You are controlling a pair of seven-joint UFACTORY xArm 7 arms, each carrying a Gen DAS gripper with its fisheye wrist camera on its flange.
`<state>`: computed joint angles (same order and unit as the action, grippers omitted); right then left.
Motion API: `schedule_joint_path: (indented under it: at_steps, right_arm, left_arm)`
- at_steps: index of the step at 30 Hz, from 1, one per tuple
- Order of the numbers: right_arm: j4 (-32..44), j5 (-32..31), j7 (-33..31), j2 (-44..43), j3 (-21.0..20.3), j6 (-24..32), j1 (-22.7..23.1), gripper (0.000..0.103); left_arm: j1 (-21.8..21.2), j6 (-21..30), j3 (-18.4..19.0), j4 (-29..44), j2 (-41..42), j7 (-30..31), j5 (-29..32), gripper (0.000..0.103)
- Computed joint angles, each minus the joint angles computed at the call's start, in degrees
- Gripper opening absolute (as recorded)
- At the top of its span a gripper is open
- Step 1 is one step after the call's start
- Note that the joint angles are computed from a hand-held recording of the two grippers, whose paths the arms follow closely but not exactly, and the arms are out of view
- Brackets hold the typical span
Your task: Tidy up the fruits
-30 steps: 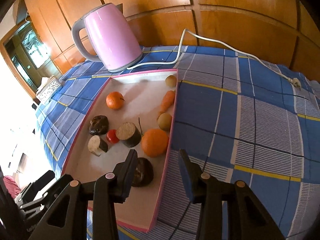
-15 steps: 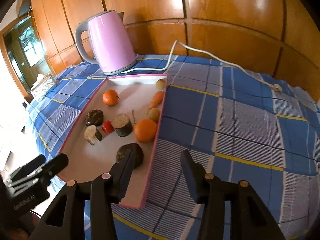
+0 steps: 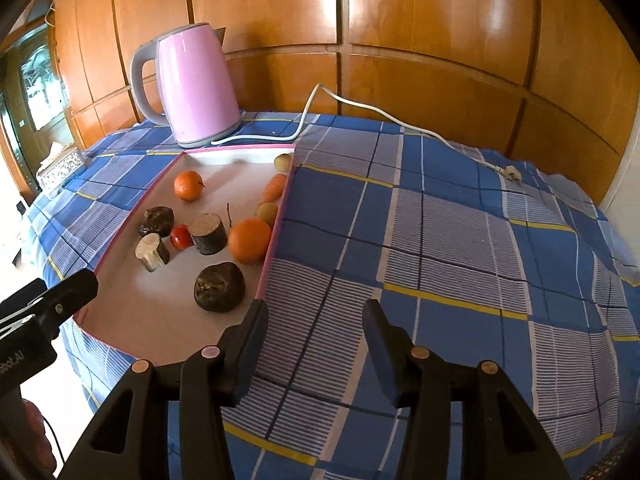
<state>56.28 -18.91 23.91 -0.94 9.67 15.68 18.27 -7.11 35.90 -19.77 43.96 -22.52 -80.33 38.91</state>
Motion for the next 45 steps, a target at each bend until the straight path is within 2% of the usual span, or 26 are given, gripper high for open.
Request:
schedule_joint_path:
  at_steps: [4,10,14,17,21,30,45]
  right_arm:
    - [-0.4,-3.0,2.1,-0.5,0.2,-0.4,-0.1,0.052]
    - [-0.6,-3.6,3.0,-0.6,0.3,-0.5,-0.2,0.053]
    - [-0.8,-4.2,3.6,-0.8,0.4,-0.6,-0.3,0.053]
    - [-0.9,-4.8,4.2,-0.8,0.4,-0.6,-0.5,0.053]
    - [-1.0,-5.1,4.6,-0.9,0.4,-0.7,-0.6,0.053]
    - [-1.2,-5.6,5.1,-1.0,0.4,-0.9,-0.7,0.053]
    - [-1.1,-6.1,5.3,-1.2,0.6,-0.7,-0.7,0.053]
  left_arm:
    - [0.2,0.2,-0.5,0.1,-0.5,-0.7,1.0,0.103]
    - [0.3,1.9,-1.3,1.0,-0.3,-1.3,2.9,0.103]
    - [0.4,5.2,-2.5,2.4,0.4,-2.8,5.3,0.103]
    - [-0.5,7.6,-2.3,3.4,1.3,-3.0,6.3,0.103]
    - [-1.8,8.3,-1.4,3.6,1.7,-3.5,6.8,0.103]
    - [-3.2,8.2,-0.2,3.6,1.8,-3.9,6.9,0.103]
    - [-2.9,6.8,0.0,3.0,1.2,-3.7,5.9,0.103]
